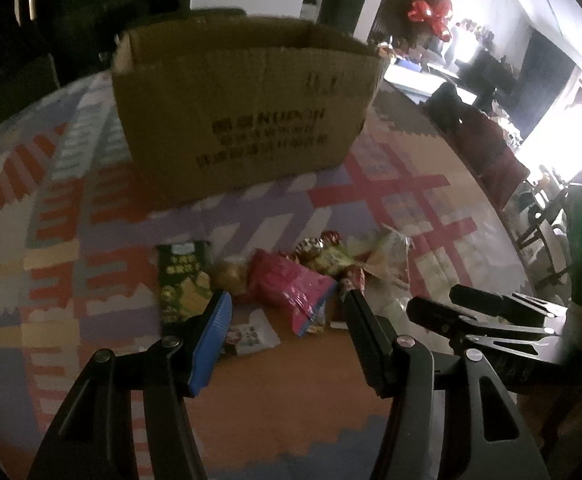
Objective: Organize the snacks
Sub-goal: 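Move both tools back from the box toward the snack pile, then grasp the red chip bag with the left tool while the right tool nears the green candy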
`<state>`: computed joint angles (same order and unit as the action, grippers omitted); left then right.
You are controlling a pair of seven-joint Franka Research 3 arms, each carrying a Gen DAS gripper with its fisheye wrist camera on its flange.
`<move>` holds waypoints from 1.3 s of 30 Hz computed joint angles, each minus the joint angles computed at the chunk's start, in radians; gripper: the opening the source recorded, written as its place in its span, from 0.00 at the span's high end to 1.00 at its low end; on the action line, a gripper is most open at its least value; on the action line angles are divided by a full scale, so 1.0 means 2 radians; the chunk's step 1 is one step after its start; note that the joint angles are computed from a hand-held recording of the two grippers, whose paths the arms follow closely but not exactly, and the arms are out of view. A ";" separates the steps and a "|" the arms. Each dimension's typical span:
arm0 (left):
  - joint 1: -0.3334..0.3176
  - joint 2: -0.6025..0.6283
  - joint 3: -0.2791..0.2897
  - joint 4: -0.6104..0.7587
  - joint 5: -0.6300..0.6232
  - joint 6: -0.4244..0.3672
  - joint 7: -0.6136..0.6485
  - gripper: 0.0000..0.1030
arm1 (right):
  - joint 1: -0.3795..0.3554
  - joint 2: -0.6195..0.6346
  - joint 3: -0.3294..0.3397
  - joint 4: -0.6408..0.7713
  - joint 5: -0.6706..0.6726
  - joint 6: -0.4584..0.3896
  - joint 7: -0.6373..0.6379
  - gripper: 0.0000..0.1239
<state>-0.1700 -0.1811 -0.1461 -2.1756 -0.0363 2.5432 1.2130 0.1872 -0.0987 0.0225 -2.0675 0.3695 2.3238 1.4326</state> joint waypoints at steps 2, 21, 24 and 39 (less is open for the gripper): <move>-0.002 0.008 0.004 0.002 -0.016 0.000 0.010 0.45 | 0.000 0.001 0.000 -0.003 -0.002 0.003 0.006 0.49; 0.009 0.067 -0.001 0.032 -0.137 -0.023 0.086 0.67 | -0.001 0.029 0.000 0.000 0.012 -0.013 0.042 0.61; 0.013 0.076 -0.003 0.038 -0.146 -0.027 0.091 0.72 | -0.001 0.035 0.000 0.004 0.010 -0.011 0.049 0.63; 0.018 0.079 -0.012 0.038 -0.130 -0.020 0.079 0.86 | 0.009 0.056 0.006 0.023 -0.016 0.004 0.049 0.71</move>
